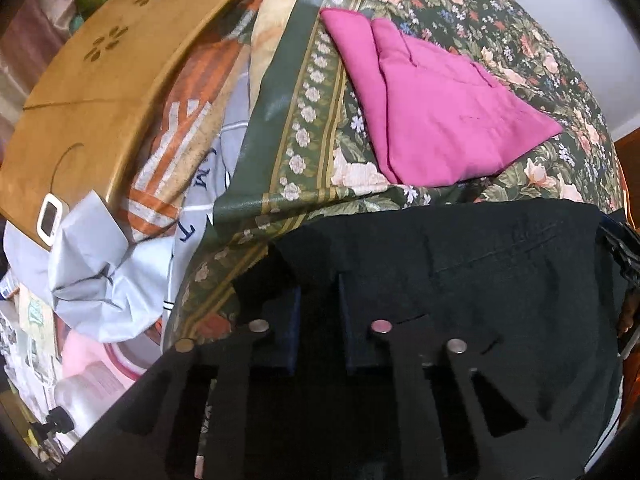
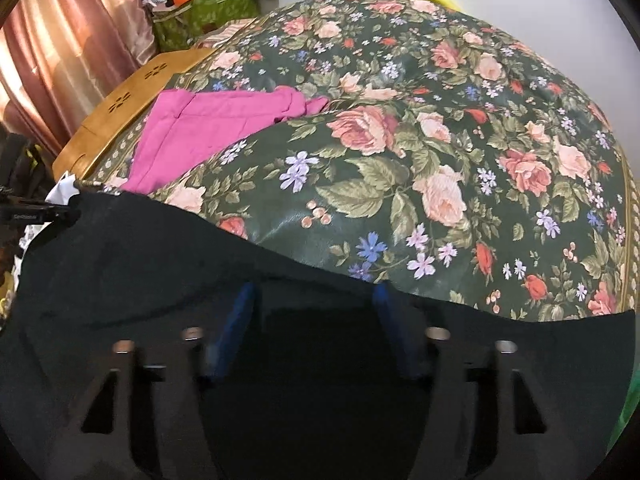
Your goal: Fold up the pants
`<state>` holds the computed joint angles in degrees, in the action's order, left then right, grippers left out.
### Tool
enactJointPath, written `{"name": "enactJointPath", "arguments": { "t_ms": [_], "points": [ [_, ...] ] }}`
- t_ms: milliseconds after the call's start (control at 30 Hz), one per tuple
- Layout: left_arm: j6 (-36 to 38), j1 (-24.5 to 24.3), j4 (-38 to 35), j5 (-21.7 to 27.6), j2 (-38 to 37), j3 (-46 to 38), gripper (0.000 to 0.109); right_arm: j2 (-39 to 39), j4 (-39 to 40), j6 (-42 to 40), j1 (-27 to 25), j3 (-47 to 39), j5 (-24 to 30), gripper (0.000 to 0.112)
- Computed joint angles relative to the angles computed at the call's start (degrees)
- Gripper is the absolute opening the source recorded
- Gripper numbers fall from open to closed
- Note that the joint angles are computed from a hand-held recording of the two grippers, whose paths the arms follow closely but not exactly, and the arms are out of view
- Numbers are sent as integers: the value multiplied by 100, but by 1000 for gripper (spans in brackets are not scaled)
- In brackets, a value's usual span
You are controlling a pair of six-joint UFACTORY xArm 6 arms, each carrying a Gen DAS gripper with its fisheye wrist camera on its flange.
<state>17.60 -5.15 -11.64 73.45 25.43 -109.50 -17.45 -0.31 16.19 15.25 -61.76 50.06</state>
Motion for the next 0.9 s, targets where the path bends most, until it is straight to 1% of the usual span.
{"name": "enactJointPath", "arguments": {
  "t_ms": [33, 67, 100, 200, 300, 367, 467, 567, 600, 633, 700, 767, 833, 867, 900],
  "points": [
    [1, -23, 16, -92, -59, 83, 10, -24, -11, 14, -9, 33, -34, 31],
    [-21, -46, 76, -189, -138, 186, 5, -46, -6, 39, -4, 60, -57, 19],
    [-48, -51, 55, -267, -213, 272, 4, -79, 14, 85, 2, 103, -98, 10],
    [14, -87, -115, -439, -444, 467, 4, -184, 167, 151, -1, 252, -220, 5],
    [102, -221, 16, -796, -707, 671, 4, -252, 56, 320, 27, 261, -186, 3],
    [112, -281, 82, -944, -774, 640, 4, -336, -151, 471, 54, 242, -175, 3],
    [70, -276, 80, -1034, -782, 421, 3, -439, -467, 671, 80, 131, -106, 2],
    [0, -276, 77, -1075, -760, 181, 3, -582, -1100, 1021, 138, -67, 20, 0],
    [4, -266, 42, -1007, -720, 33, 3, -638, -1213, 1118, 141, -102, 27, 0],
    [4, -258, -17, -960, -722, -42, 3, -738, -1151, 1154, 83, -158, -18, 0],
    [3, -240, -128, -835, -685, -284, 3, -852, -913, 980, 27, -251, -52, 0],
    [75, -239, -94, -892, -801, -221, 3, -872, -797, 724, 67, -368, -21, 0],
    [64, -250, -60, -905, -902, -93, 3, -834, -812, 683, 147, -450, 85, 0],
    [33, -251, -15, -895, -931, -28, 3, -780, -862, 717, 188, -465, 174, 2],
    [-2, -261, 57, -934, -971, 79, 3, -731, -879, 730, 190, -465, 232, 6]
  ]
}}
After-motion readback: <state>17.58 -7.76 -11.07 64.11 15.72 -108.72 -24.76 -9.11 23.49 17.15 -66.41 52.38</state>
